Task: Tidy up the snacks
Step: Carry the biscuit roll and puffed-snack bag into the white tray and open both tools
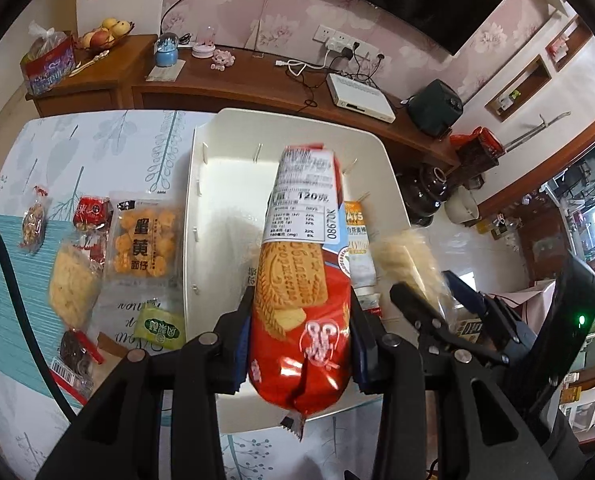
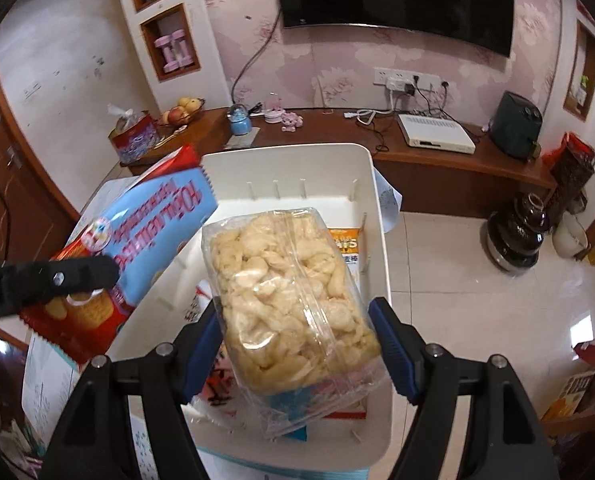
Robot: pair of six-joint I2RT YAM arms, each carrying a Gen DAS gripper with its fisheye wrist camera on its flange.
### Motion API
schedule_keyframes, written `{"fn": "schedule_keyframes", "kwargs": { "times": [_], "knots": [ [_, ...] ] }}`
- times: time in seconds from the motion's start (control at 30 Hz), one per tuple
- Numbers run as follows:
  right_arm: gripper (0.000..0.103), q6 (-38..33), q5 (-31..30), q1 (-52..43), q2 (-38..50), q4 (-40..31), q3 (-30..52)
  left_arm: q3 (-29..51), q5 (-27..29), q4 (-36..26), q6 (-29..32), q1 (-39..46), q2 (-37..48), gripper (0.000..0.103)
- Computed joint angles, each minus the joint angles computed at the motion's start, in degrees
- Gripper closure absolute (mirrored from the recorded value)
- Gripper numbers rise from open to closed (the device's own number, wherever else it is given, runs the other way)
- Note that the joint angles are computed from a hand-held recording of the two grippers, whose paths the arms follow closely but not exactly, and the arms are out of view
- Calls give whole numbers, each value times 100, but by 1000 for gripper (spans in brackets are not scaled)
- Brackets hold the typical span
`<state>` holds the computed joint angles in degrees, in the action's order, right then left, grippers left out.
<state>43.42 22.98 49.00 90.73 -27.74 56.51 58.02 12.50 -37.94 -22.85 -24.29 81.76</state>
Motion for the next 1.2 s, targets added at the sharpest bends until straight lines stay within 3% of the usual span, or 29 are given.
{"fn": "schedule_keyframes", "kwargs": {
  "times": [0.2,0.3,0.67,0.87,1.0,1.2],
  "knots": [
    [21,241,-163,-123,-133,46,-129,-143,96,70,-74,44,-284,58],
    [21,348,-196,-80,-165,30,-159,-198,68,39,-23,69,-526,47],
    [21,725,-266,198,-305,-41,-173,-645,16,-598,321,551,-1473,46],
    [21,1255,-114,580,-414,-309,-79,-860,113,-1138,773,1043,-2095,45],
    [21,1684,-44,887,-525,-420,-61,-945,319,-1416,1123,1583,-2452,38],
    [21,2245,47,1348,-383,-616,166,-892,798,-1881,2126,2703,-2622,35]
  ]
}}
